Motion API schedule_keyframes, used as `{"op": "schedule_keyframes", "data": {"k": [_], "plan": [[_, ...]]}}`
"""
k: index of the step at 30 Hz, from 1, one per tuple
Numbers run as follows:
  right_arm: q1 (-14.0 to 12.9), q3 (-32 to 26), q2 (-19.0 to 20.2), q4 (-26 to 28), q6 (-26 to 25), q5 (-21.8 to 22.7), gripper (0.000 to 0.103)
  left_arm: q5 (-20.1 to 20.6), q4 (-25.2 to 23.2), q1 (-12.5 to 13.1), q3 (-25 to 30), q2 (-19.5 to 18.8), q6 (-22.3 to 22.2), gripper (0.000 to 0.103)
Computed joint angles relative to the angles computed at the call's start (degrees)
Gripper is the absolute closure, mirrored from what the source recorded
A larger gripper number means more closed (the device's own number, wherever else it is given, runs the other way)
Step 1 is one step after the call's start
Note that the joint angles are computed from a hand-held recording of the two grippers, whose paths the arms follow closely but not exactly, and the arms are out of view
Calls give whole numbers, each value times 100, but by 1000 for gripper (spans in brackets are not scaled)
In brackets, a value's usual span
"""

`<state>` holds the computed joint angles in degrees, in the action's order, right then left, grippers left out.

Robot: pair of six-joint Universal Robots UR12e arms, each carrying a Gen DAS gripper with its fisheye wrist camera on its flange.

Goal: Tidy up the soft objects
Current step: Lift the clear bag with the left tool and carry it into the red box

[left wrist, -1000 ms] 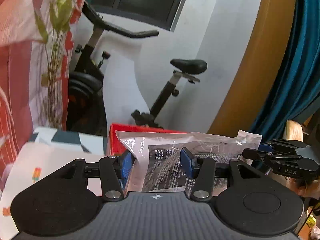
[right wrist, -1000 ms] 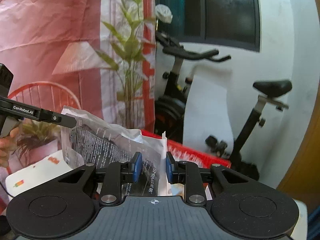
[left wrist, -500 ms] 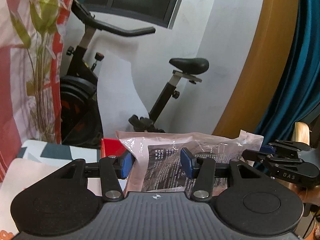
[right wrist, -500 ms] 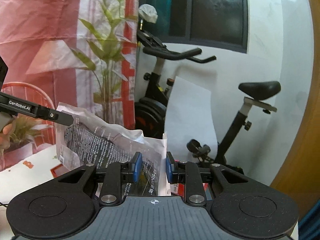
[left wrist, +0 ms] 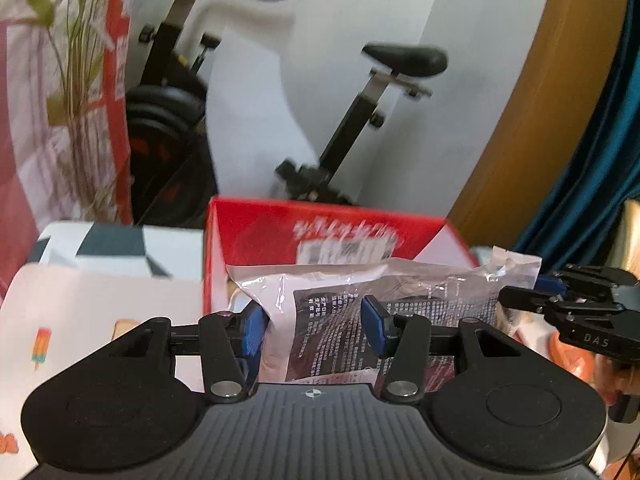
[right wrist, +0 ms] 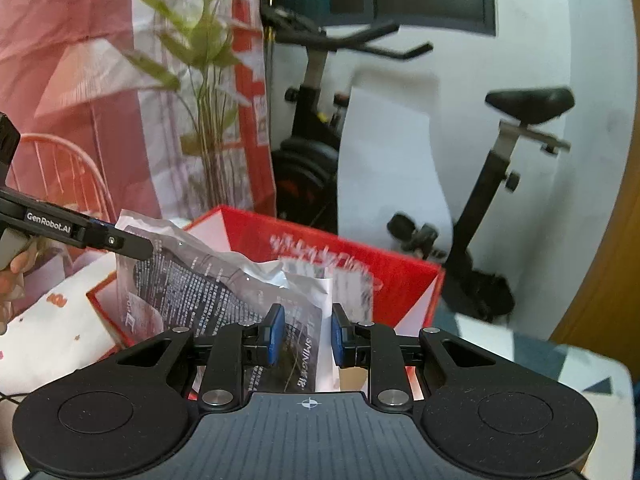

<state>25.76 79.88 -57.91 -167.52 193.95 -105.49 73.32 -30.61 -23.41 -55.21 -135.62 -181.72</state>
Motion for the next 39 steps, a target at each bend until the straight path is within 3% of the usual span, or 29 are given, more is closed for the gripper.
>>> {"op": "schedule_keyframes", "data": {"k": [11, 18, 27, 35, 39], "plan": [[-134, -229, 175, 848, 869, 379, 84, 711, -1235, -177, 582, -275, 239, 50], [-120, -583, 342, 1490, 618, 214, 84, 881, -1588, -209, 859, -431, 332, 50], [-136, -1201, 590, 2544, 337, 71, 84, 602, -1554, -145, 877, -453, 251, 50], [-179, -1435, 733, 2984, 413, 98, 84, 827, -831, -130, 528, -272, 206, 50], [-149, -1720, 867, 3454, 278, -33, 84, 872, -652, -127, 512, -270, 171, 51]]}}
